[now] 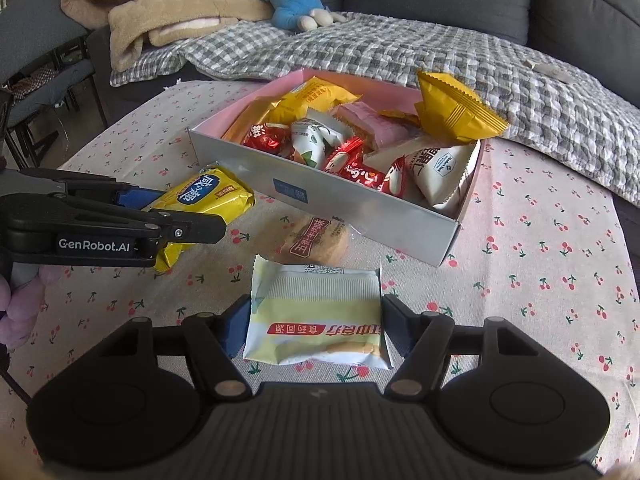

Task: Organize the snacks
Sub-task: 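Carry both held packets into the box and open both grippers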

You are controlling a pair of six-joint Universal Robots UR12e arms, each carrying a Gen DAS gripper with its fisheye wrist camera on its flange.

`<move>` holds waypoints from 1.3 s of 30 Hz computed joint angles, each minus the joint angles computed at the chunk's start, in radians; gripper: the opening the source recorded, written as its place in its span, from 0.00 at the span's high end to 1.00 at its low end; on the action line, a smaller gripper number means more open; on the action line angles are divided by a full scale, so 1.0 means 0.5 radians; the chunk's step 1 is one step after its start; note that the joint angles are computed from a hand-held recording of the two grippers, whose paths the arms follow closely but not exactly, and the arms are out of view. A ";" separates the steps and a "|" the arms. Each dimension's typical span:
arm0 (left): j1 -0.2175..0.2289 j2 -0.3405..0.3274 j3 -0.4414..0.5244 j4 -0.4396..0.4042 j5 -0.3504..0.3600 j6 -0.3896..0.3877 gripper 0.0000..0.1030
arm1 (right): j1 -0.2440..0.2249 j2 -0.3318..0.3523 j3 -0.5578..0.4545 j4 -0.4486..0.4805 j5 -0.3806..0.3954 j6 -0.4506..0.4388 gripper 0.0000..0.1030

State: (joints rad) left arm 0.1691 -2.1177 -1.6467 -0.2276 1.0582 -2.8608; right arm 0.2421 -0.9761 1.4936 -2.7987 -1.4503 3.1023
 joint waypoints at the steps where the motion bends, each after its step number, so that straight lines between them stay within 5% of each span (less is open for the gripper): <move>1: 0.003 0.006 0.008 -0.008 0.001 -0.012 0.55 | -0.002 -0.004 0.003 -0.022 0.013 0.014 0.37; 10: -0.002 -0.034 0.244 -0.171 0.006 -0.106 0.55 | -0.018 0.054 -0.135 -0.222 0.062 0.069 0.36; 18: -0.042 -0.206 0.565 -0.425 -0.047 -0.281 0.55 | -0.034 0.206 -0.307 -0.348 0.049 0.182 0.35; 28: -0.124 -0.392 0.831 -0.541 0.005 -0.388 0.55 | -0.046 0.290 -0.369 -0.404 -0.011 0.258 0.34; 33: -0.147 -0.425 0.884 -0.540 0.049 -0.326 0.54 | -0.043 0.283 -0.346 -0.422 -0.064 0.245 0.28; 35: -0.145 -0.429 0.896 -0.565 0.027 -0.288 0.53 | -0.044 0.272 -0.335 -0.421 -0.058 0.266 0.17; 39: -0.135 -0.401 0.846 -0.500 0.014 -0.240 0.28 | -0.049 0.240 -0.305 -0.409 -0.022 0.308 0.10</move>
State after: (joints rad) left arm 0.1016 -2.3180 -1.2237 -0.4777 1.0651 -2.9809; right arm 0.2177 -0.8562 1.3411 -3.0034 -1.4613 3.2565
